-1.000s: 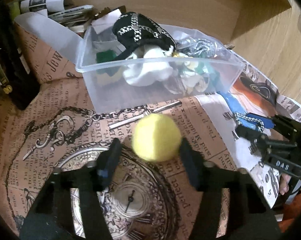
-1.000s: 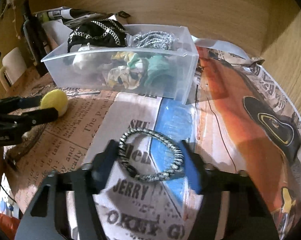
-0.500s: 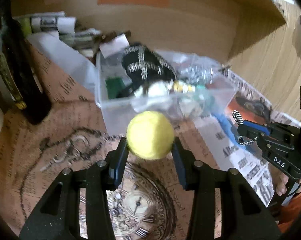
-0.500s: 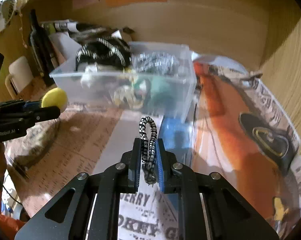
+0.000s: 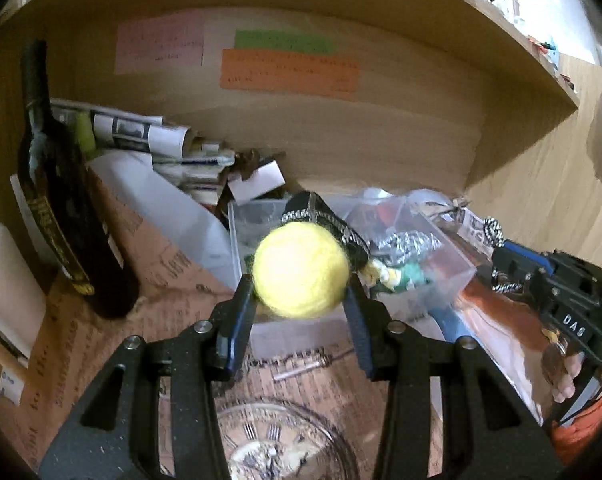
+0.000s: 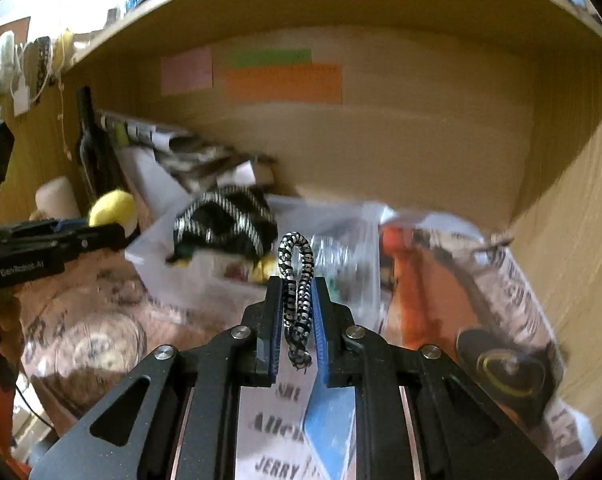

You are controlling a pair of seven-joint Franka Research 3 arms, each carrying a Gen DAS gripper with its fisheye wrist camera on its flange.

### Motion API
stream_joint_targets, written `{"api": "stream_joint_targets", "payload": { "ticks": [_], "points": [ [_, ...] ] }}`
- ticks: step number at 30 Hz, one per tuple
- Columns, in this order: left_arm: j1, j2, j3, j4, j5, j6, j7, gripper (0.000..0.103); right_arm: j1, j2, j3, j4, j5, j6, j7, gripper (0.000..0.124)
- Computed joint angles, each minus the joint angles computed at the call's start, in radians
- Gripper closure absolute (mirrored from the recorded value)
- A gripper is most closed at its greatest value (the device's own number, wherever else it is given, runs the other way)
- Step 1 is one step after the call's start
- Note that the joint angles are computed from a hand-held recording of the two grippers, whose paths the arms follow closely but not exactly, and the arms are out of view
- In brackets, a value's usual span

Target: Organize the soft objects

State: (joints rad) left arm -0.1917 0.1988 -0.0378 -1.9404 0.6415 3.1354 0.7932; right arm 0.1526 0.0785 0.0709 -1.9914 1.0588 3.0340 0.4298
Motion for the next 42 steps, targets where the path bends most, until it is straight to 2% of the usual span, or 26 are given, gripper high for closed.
{"api": "stream_joint_targets", "payload": {
  "ticks": [4,7,13,19,21,25,27,28,30,32,35,38,42],
  "points": [
    [0.031,0.044,-0.039,0.055,-0.061,-0.022,0.069,0.06,-0.008,0.031,0.011,0.058,0.04,0.003,-0.037,0.111],
    [0.047,0.085,-0.061,0.1,-0.11,-0.057,0.128,0.06,-0.009,0.068,0.017,0.102,0.01,0.011,-0.015,0.111],
    [0.077,0.154,-0.108,0.174,-0.22,-0.128,0.254,0.06,-0.006,0.149,0.013,0.166,-0.189,-0.012,0.154,0.111],
    [0.072,0.185,-0.105,0.199,-0.264,-0.15,0.312,0.06,-0.007,0.22,0.003,0.219,-0.392,-0.077,0.323,0.111],
    [0.086,0.191,-0.124,0.201,-0.29,-0.152,0.345,0.06,-0.008,0.237,0.001,0.233,-0.442,-0.101,0.365,0.111],
    [0.055,0.19,-0.093,0.201,-0.276,-0.159,0.345,0.059,-0.009,0.257,-0.003,0.246,-0.522,-0.131,0.427,0.11],
    [0.052,0.19,-0.092,0.201,-0.275,-0.161,0.35,0.056,-0.013,0.258,0.001,0.244,-0.542,-0.133,0.441,0.11],
    [0.062,0.191,-0.105,0.2,-0.287,-0.158,0.362,0.053,-0.016,0.257,0.004,0.242,-0.55,-0.134,0.443,0.107],
    [0.07,0.189,-0.116,0.194,-0.301,-0.152,0.379,0.049,-0.02,0.253,0.01,0.234,-0.559,-0.127,0.445,0.091],
    [0.053,0.181,-0.097,0.184,-0.289,-0.138,0.365,0.045,-0.025,0.251,0.017,0.23,-0.561,-0.117,0.443,0.081],
    [0.025,0.161,-0.063,0.161,-0.254,-0.117,0.328,0.042,-0.037,0.244,0.03,0.227,-0.549,-0.118,0.429,0.08],
    [0.026,0.143,-0.061,0.144,-0.244,-0.102,0.312,0.042,-0.048,0.235,0.044,0.22,-0.525,-0.109,0.41,0.072],
    [0.006,0.105,-0.029,0.109,-0.202,-0.068,0.26,0.041,-0.056,0.214,0.058,0.204,-0.486,-0.089,0.378,0.064]
  ]
}}
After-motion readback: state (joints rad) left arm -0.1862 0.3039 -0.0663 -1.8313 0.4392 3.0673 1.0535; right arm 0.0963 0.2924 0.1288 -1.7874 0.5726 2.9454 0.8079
